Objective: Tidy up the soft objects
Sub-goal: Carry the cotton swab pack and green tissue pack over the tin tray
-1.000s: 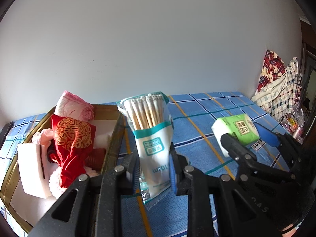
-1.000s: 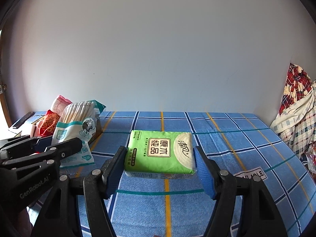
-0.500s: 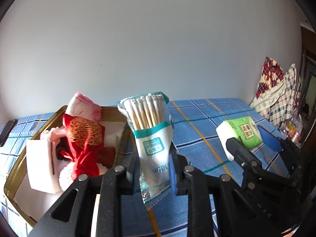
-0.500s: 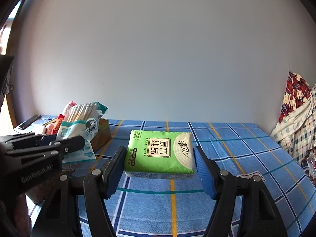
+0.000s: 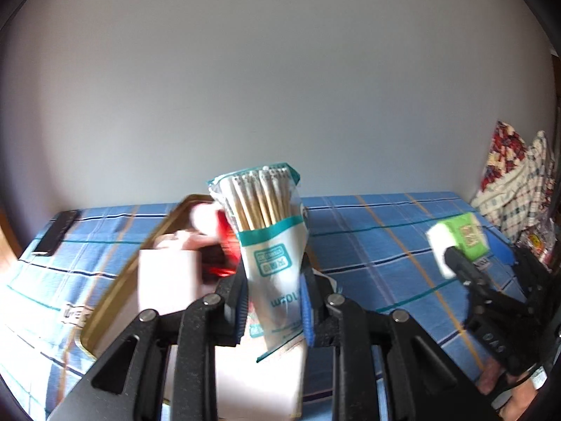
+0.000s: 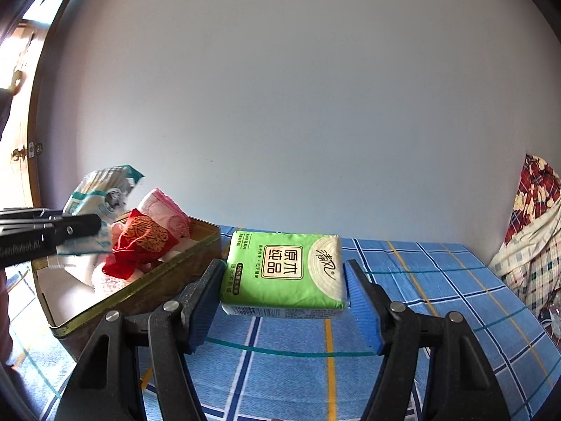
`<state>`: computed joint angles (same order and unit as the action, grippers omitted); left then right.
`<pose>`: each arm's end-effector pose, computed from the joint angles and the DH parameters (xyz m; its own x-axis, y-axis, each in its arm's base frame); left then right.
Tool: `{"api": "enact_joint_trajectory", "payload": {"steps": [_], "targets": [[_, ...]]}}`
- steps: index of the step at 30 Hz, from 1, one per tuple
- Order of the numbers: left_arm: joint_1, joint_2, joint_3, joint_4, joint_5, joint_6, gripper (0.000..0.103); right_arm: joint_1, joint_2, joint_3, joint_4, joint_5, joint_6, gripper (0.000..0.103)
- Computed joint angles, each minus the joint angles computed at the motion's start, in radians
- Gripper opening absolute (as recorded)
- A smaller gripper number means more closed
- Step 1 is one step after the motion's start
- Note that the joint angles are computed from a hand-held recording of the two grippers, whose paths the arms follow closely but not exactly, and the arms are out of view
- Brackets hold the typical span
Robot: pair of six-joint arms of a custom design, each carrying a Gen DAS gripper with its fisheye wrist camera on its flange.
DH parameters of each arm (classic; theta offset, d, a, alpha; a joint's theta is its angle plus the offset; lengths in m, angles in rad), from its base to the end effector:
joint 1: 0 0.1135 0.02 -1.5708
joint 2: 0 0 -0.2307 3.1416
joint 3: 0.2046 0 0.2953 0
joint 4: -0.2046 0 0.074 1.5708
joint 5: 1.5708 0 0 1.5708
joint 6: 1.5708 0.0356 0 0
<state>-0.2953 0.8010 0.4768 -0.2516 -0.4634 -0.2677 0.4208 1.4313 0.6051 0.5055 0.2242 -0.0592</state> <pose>0.2356 -0.0550 0.1863 -0.4764 -0.1024 -0.8733 -0.2326 0.9725 0.0129 0.3055 0.1280 0.1357 -0.2751 -0.1863 -0.9432 -0.2223 0.9668 -0.1261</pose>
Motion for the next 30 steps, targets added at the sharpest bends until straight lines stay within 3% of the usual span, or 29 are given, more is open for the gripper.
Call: {"api": "enact_joint_trajectory", "payload": {"steps": [10, 25, 30], "targets": [[0.184, -0.107, -0.048, -0.050, 0.066, 0.045, 0.022, 0.052, -0.013, -0.016, 0.026, 0.009, -0.011, 0.070], [0.331, -0.062, -0.066, -0.043, 0.180, 0.052, 0.022, 0.120, -0.021, -0.014, 0.043, 0.030, -0.019, 0.070], [0.343, -0.030, -0.060, -0.027, 0.190, 0.052, 0.022, 0.116, -0.094, -0.050, 0.008, 0.018, -0.023, 0.070]]}}
